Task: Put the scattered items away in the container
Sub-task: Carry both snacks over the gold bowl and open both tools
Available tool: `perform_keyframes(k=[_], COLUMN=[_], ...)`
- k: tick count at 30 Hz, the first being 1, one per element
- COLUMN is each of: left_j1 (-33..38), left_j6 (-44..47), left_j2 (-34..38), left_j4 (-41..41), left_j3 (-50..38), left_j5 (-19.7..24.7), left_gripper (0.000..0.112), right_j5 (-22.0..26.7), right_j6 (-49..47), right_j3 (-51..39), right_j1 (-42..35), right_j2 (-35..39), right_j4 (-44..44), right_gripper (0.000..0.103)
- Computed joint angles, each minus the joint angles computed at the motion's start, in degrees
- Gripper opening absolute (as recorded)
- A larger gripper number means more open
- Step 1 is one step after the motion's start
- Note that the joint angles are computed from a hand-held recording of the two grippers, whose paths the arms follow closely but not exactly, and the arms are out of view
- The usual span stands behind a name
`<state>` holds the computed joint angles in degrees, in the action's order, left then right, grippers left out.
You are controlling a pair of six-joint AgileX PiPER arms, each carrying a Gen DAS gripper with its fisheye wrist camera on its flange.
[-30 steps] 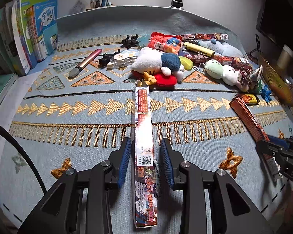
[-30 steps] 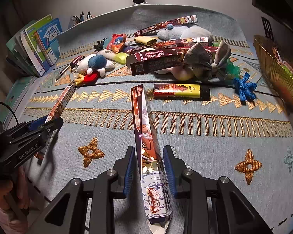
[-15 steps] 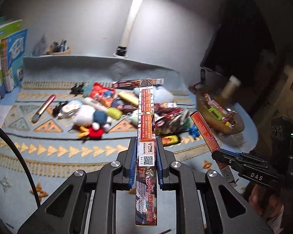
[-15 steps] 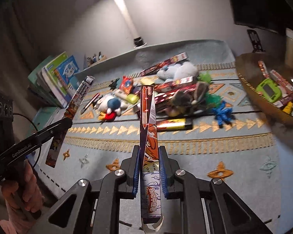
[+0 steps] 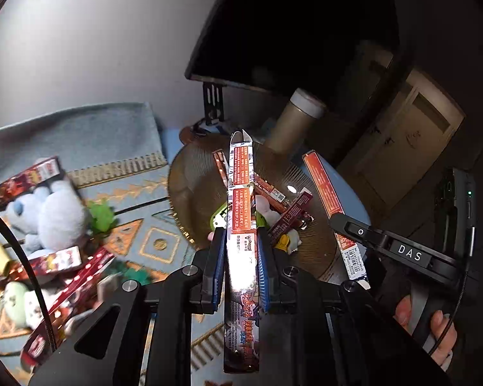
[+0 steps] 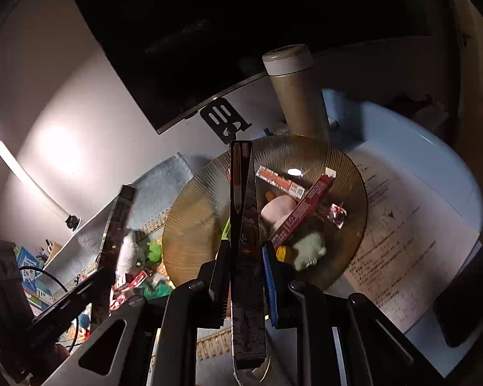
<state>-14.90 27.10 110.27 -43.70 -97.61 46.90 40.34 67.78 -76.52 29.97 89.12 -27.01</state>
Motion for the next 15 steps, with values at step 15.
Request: perform_keyframes(k=[15], left_j1=[3.46], left_j6=[-7.13], left_j2=[8.08], left_j4=[-8.79], left_j3=[-6.99], left_j5=[6.99], left_gripper=[0.035], right_j5=[-9.68], right_j6=[-3.48], right_j3=[3.20], right_j1=[-3.81], right_j2=[1.67], right_j4=[3.57], right_gripper=[0.035])
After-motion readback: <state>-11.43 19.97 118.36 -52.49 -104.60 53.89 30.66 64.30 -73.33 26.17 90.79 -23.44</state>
